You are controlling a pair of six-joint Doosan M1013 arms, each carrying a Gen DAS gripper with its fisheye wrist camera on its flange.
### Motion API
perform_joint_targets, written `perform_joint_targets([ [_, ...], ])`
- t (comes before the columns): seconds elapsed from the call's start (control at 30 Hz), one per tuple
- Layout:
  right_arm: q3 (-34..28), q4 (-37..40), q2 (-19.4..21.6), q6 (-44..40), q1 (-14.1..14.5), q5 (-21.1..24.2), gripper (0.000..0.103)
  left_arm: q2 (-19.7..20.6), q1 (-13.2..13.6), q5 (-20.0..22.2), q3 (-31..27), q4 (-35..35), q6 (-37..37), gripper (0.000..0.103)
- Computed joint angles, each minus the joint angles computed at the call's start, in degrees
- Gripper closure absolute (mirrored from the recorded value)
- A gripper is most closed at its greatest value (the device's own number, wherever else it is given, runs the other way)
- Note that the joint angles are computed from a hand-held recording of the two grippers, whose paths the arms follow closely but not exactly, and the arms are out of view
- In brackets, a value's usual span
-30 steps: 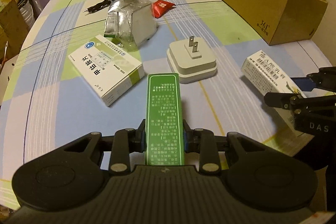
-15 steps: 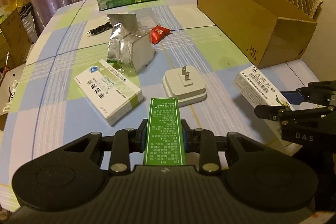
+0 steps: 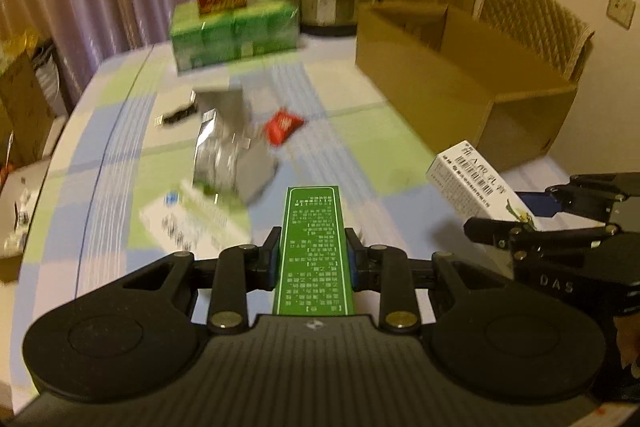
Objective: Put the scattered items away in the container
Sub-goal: 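Lift both held boxes and carry them toward the cardboard box, then lower both boxes into the cardboard box and open both tools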
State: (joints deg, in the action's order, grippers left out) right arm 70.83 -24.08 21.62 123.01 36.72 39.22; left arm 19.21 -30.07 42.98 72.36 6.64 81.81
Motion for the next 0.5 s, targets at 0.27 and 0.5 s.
perform_joint_targets([
  [0.27,-2.7,-10.0,-0.5,7.7,-2.3,0.2,0.067,3.5,-1.4,-1.9,-8.2,-4.6,6.1,0.078],
  [0.5,-7.7,-11.3,1.7,8.6,-6.9,3.3,0.067,10.0,-2.7,-0.7,-19.3,-11.4,12.7,0.078],
])
